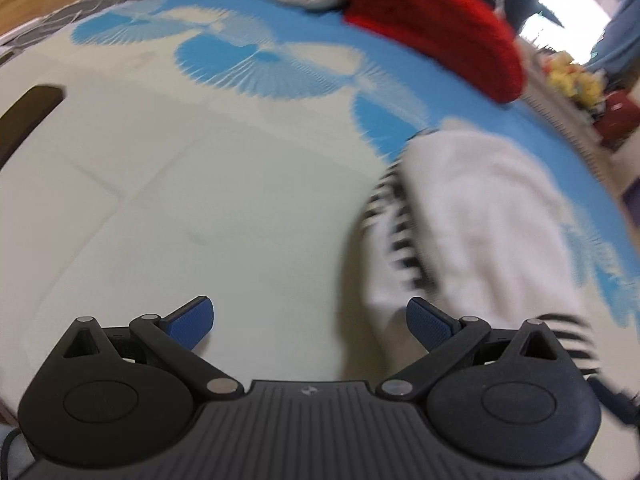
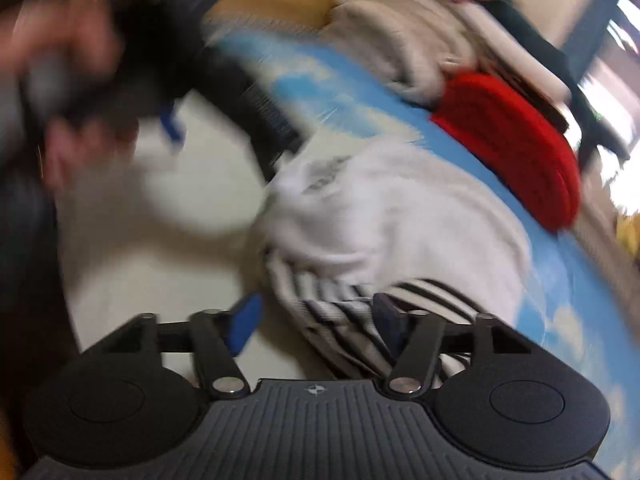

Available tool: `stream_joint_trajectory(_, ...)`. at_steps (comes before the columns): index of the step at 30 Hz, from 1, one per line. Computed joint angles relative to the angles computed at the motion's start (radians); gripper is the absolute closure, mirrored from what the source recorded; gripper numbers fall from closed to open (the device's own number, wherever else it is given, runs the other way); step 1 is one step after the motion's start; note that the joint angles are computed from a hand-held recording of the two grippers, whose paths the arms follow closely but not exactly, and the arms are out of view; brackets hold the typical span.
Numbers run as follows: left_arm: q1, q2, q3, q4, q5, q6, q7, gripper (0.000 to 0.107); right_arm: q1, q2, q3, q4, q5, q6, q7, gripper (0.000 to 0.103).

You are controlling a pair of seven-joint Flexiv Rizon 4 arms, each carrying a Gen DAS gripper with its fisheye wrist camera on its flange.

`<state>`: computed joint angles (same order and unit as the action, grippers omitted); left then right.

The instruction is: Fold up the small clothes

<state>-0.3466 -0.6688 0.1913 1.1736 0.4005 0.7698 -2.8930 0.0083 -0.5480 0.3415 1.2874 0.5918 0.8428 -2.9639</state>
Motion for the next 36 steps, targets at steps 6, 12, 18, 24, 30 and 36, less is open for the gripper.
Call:
stream_joint_trajectory(6,0.052,-0.068,-0.094,-0.068,-0.003,0.212,0.135,0.004,0.079,-0.084,-0.117,-0.13,-0.045,0.122,0.433,0.076)
stream_joint_trajectory(12,0.05,-0.153,-0.084,-0.15,-0.213,-0.042,0.272,0.004,0.046,-0.059,-0.089,0.049,-0.247,0.128,0.298,0.066)
stream_joint_trajectory(18,0.081,-0.098,-0.121,0.015,-0.19,0.17,0.291,0.004,-0.033,-0.086,-0.043,-0.008,-0.224,0.001,0.266,0.063)
stream_joint_trajectory(24,0.077,-0.046,-0.101,0.133,-0.22,0.28,0.283,0.004,-0.035,-0.128,-0.047,-0.092,-0.212,-0.075,0.247,0.055)
stream_joint_trajectory(30,0.015,0.034,-0.052,0.205,-0.178,0.304,0.215,0.004,-0.113,-0.192,-0.022,-0.344,-0.044,-0.307,0.472,0.054)
stream_joint_trajectory(36,0.02,0.022,-0.084,0.205,-0.253,0.389,0.195,0.004,-0.022,-0.377,-0.053,-0.759,-0.015,-0.404,0.696,0.054)
